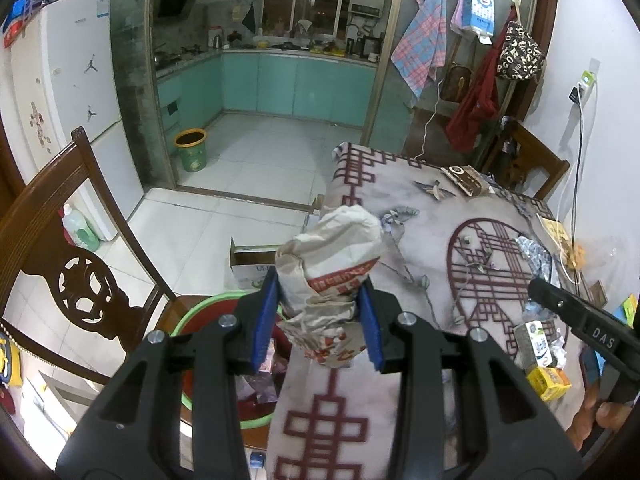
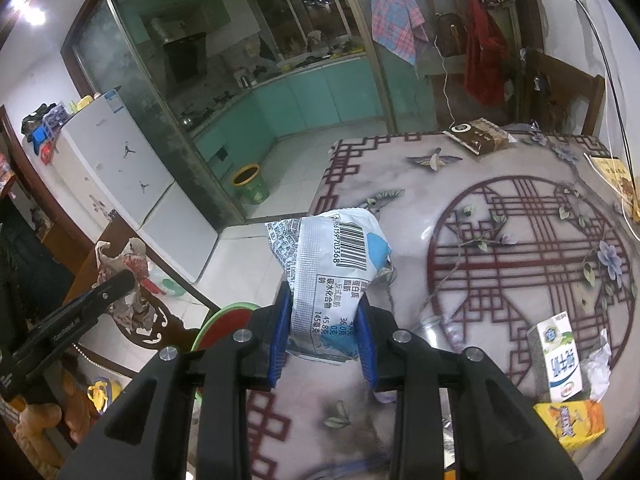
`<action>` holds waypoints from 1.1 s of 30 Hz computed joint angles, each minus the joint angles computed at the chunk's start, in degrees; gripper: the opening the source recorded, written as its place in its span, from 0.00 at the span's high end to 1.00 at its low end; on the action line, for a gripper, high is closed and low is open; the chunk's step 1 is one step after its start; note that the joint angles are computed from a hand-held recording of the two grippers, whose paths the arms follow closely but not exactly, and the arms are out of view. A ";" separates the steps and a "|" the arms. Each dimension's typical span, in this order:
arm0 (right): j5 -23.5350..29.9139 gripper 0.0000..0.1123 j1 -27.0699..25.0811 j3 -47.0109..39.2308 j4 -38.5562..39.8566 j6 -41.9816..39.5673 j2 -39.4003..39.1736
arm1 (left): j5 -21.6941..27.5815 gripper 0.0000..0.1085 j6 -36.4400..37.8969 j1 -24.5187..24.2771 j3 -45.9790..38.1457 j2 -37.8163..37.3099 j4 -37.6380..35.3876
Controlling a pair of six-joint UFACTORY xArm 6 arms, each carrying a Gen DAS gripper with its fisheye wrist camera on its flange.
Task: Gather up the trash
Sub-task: 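Lift and carry the paper and wrapper with both tools to the red bucket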
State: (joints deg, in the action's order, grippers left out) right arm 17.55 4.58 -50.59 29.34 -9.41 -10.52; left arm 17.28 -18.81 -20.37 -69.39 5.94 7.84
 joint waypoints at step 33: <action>3.87 0.73 12.58 -15.67 -9.75 12.09 16.51 | 2.96 0.66 18.21 11.12 -2.45 5.25 -17.22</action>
State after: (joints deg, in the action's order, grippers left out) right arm 21.42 17.16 -66.26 19.59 2.68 5.99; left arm 20.24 -0.60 -9.25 -71.85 11.20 -9.38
